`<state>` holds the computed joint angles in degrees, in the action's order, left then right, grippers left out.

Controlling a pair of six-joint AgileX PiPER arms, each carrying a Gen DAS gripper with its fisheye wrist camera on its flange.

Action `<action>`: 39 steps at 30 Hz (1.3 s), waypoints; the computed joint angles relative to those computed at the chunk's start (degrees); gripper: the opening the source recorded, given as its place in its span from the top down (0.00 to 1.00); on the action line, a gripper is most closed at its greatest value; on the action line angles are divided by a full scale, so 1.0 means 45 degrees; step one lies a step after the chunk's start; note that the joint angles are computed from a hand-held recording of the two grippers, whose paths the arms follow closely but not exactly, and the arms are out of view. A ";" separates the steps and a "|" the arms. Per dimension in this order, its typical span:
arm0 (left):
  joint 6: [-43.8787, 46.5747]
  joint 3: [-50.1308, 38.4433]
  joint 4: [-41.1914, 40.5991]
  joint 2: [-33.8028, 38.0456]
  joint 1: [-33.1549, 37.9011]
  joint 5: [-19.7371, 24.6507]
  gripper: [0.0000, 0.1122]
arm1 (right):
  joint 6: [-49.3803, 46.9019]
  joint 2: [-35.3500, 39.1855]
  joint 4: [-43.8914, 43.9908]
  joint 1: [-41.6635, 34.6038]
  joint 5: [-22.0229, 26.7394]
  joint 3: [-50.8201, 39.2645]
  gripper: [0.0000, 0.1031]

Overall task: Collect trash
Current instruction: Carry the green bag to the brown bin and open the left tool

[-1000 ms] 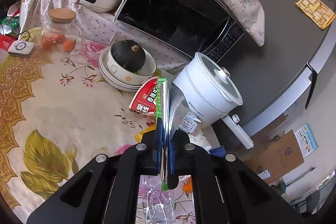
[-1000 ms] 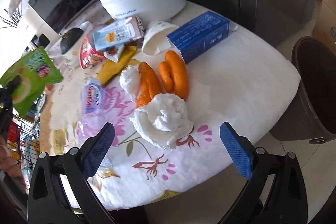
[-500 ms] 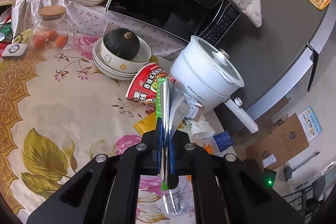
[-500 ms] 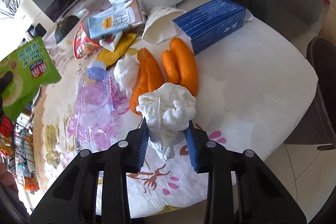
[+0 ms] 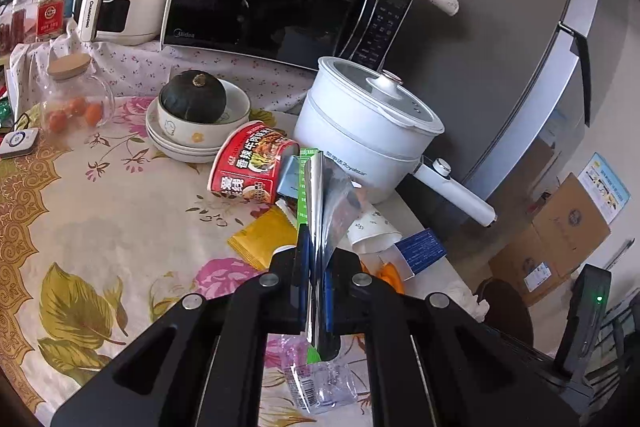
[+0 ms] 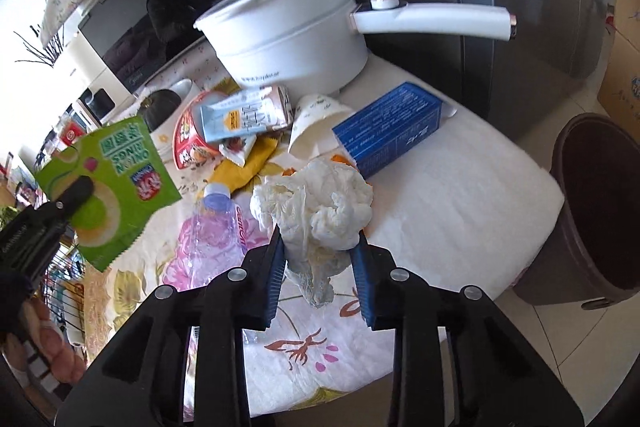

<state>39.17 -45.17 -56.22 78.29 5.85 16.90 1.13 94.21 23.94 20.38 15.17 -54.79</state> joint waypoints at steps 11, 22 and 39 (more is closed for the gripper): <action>-0.3211 -0.0703 0.2162 0.0440 -0.3768 -0.1503 0.95 | 0.2628 -0.1872 -0.3352 -0.1335 -0.0617 0.1104 0.71; -1.0822 -0.3011 0.8726 0.3076 -0.7364 -0.2169 0.95 | 0.2402 -0.2498 -0.3819 -0.5000 -0.0684 0.1381 0.70; -1.0567 -1.0292 0.7545 0.8594 -1.0208 0.0792 0.95 | 0.5961 -0.0610 -0.7477 -0.8869 -0.0974 0.0700 0.67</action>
